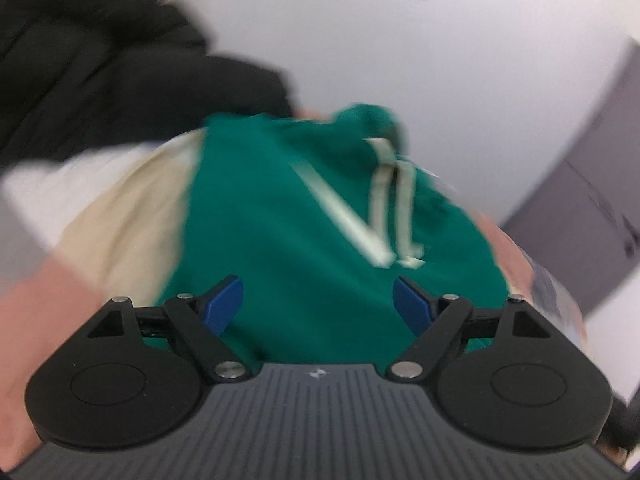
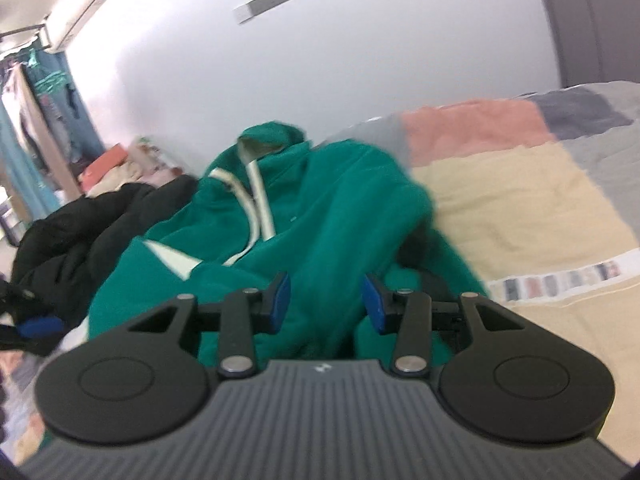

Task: Fold large clothes
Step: 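Lay the sleeve onto the hoodie front and open the left gripper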

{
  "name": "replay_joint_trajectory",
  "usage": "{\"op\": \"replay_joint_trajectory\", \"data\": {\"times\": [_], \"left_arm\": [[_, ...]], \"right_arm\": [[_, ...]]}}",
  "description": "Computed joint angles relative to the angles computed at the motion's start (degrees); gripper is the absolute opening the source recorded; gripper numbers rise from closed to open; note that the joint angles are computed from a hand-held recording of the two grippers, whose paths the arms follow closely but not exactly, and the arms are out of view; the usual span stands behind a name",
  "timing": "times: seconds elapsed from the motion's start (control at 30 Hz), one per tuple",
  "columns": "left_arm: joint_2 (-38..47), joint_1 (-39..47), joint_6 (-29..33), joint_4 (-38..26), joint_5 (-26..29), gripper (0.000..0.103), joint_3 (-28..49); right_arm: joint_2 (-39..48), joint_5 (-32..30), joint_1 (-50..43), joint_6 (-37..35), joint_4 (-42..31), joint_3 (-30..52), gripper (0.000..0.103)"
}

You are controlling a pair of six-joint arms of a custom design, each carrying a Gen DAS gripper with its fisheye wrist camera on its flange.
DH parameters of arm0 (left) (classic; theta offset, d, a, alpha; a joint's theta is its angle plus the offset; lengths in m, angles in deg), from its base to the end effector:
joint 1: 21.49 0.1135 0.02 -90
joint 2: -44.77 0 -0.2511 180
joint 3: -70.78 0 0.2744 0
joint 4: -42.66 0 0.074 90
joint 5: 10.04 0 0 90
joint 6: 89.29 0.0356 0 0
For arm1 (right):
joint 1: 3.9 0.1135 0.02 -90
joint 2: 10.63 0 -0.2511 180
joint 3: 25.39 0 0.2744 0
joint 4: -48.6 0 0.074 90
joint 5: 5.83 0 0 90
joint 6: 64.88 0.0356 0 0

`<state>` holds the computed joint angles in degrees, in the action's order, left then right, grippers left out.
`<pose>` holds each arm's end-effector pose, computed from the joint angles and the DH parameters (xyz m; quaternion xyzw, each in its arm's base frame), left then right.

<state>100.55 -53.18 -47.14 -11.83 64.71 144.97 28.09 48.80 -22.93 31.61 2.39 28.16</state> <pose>0.1978 -0.1111 0.3440 -0.1837 0.8662 -0.1966 0.4210 0.1743 -0.0383 0.2872 0.0385 0.8431 0.2124 0.4925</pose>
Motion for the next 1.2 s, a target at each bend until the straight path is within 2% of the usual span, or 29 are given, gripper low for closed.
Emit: {"op": "replay_joint_trajectory", "data": {"times": [0.03,0.07,0.2,0.3,0.4,0.43,0.57,0.63,0.83,0.93,1.1,1.2], "left_arm": [[-1.53,3.41,-0.39,1.66,3.42,0.085,-2.18],[-2.61,6.48,-0.96,4.16,6.5,0.085,-4.67],[-2.4,13.64,-6.82,11.72,14.55,0.084,-11.21],[-2.28,14.49,-10.84,19.87,15.79,0.078,-16.51],[-0.33,15.6,-11.47,22.13,16.3,0.053,-17.17],[1.47,15.7,-11.47,22.84,16.15,0.041,-16.44],[1.08,17.33,-11.01,23.19,17.61,0.022,-16.73],[-0.01,17.6,-11.23,23.36,18.46,0.019,-17.4],[-2.16,17.77,-9.98,22.18,18.1,0.014,-17.93],[-3.91,18.79,-9.93,21.29,18.81,0.011,-18.18],[-8.04,20.25,-7.89,17.66,15.61,0.01,-17.79],[-8.7,21.57,-5.39,14.9,15.24,0.01,-17.14]], "right_arm": [[-0.3,-0.15,0.69,-0.18,-0.09,-0.19,0.056],[-0.69,0.18,1.84,0.12,0.09,-0.43,0.059],[-1.72,1.88,5.83,0.13,2.17,-1.37,0.062],[-1.5,4.25,9.76,-0.5,3.88,-2.39,0.065],[0.01,8.96,13.57,-2.35,3.98,-2.76,0.065],[0.48,11.0,15.05,-2.62,4.47,-3.0,0.065],[3.52,15.53,19.01,-4.19,6.1,-3.16,0.065],[3.59,15.88,19.78,-5.22,6.03,-3.43,0.056],[1.43,17.65,21.25,-6.99,4.13,-3.48,0.046],[-0.18,19.96,23.21,-7.06,3.18,-2.78,0.044],[-6.14,19.8,28.27,-8.78,1.18,-2.57,0.043],[-7.12,22.63,32.59,-9.37,0.14,-2.37,0.043]]}}
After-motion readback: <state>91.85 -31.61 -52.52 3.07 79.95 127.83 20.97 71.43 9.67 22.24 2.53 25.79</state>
